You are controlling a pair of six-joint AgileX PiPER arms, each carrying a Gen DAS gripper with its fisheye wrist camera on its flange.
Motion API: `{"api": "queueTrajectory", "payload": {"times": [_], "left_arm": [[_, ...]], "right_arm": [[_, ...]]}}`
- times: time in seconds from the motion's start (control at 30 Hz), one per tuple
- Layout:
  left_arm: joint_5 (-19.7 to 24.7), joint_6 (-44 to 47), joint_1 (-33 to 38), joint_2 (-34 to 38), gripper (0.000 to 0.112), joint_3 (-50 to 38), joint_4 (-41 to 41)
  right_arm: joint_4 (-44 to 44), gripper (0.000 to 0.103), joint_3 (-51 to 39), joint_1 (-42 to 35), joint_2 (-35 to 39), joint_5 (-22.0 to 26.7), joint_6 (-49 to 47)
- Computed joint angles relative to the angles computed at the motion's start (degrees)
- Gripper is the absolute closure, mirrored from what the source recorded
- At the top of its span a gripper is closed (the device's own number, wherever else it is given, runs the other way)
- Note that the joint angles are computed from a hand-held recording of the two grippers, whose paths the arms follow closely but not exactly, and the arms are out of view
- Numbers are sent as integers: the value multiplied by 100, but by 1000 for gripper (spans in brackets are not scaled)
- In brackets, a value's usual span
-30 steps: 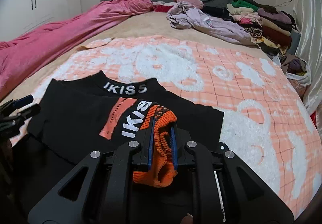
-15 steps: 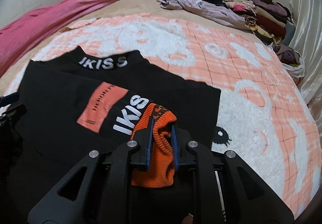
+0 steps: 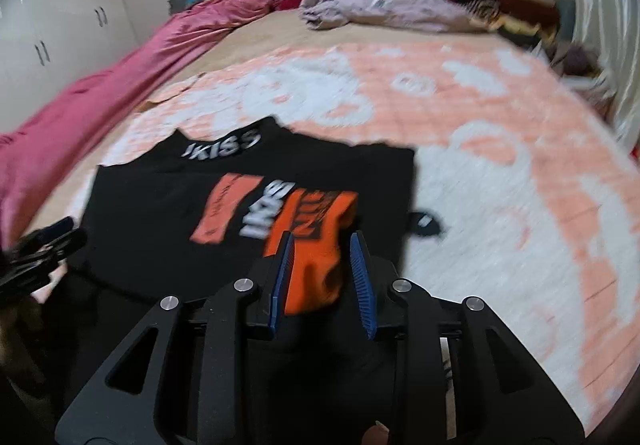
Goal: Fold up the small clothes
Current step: 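Fold the shirt side with the cuffs over the body, open right gripper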
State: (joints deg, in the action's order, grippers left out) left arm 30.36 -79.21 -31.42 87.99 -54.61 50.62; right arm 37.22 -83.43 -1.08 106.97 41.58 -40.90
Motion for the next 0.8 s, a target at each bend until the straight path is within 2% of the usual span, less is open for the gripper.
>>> {"api": "queueTrajectory", "payload": {"times": [0.13,0.17,0.2,0.27,0.4,0.47,0.5,0.67,0.73,0.8], "left_arm": [[89,376,-12,204,38,-115,-288],[76,488,27,294,38,-138,-410],[25,505,63,305,38,-102,-431],[-11,546,94,303,38,-90,-462],[-130,559,156,290,37,-18,-491],[-157,592,173,291,37,-20,-539],[-143,598,162,294,37,-27,-540],[-163,706,187,323,36,-57,-612],[-143,690,176,320,36,-58,-590],[-136,662,171,307,36,-55,-569]], "right_arm": [[-245,79,-21,113,152,-34,274],[-253,83,-43,125,207,30,254],[-351,90,-3,166,199,-33,281],[-508,97,140,229,69,-252,237],[-357,99,310,125,-179,-299,64],[-746,99,413,238,-267,-453,213],[-989,103,439,294,-265,-536,364],[-1212,101,457,306,-108,-632,599],[-1320,96,441,307,-159,-607,773],[-969,93,504,218,-294,-596,535]]}}
